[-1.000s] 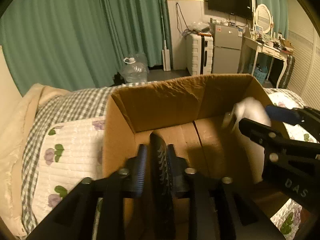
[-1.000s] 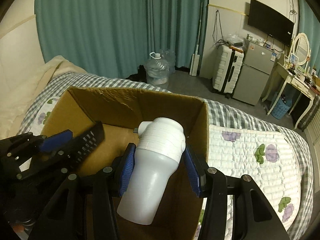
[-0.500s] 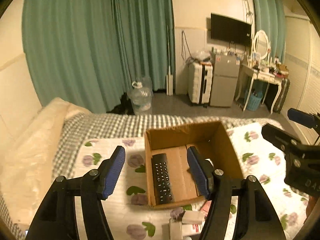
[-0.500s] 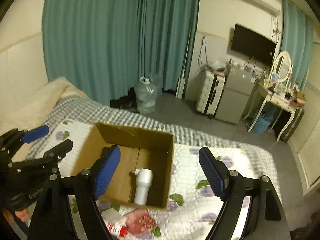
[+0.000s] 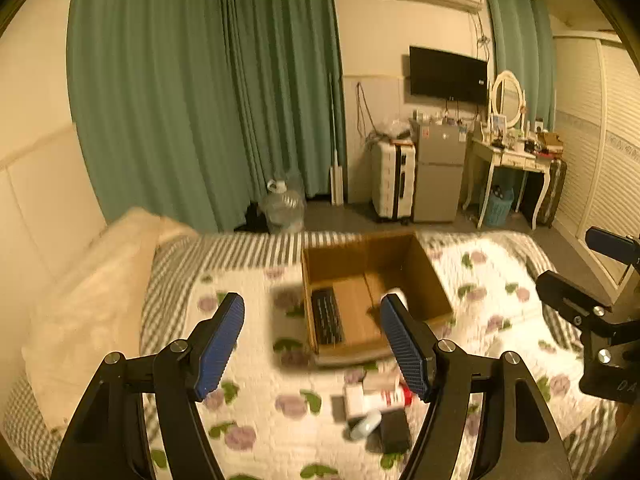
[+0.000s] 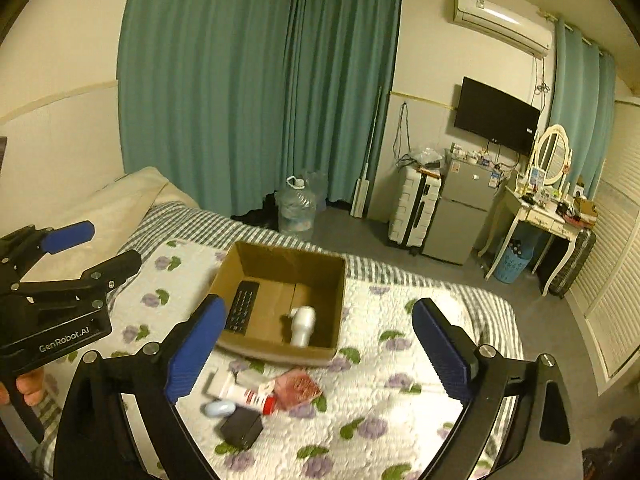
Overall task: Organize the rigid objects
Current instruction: 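Grasp the black power bank with the right tool, lower toward the earbud case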
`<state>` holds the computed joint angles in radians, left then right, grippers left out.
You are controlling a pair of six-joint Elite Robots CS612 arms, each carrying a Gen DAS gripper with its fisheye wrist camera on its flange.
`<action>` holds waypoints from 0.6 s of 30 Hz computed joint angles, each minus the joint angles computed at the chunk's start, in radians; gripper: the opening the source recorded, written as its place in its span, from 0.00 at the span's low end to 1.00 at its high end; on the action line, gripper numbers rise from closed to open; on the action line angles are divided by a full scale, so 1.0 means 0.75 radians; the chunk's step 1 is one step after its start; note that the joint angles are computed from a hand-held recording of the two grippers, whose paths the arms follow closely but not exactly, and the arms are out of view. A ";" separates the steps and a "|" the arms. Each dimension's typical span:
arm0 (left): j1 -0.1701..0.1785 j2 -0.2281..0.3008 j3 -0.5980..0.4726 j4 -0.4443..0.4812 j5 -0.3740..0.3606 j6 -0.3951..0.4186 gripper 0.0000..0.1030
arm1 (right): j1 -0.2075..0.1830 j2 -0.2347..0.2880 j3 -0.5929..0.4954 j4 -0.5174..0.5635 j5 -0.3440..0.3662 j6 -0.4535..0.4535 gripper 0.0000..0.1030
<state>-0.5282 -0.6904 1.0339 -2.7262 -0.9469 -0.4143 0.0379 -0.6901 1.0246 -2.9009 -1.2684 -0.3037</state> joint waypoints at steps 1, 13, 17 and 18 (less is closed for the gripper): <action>0.001 0.001 0.014 0.010 -0.004 -0.016 0.71 | -0.003 -0.004 0.023 -0.010 0.002 0.000 0.92; 0.003 0.069 0.125 0.044 -0.062 -0.158 0.71 | 0.014 0.122 0.020 0.148 -0.009 0.011 0.92; 0.012 0.104 0.123 0.085 -0.074 -0.166 0.71 | 0.028 0.158 0.011 0.239 -0.025 -0.013 0.92; 0.014 0.107 0.123 0.091 -0.077 -0.165 0.71 | 0.033 0.167 0.008 0.271 -0.025 -0.025 0.92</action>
<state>-0.5175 -0.6100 1.1264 -2.6581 -1.0044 -0.5377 0.0630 -0.5648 1.0304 -2.6976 -1.2873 -0.3224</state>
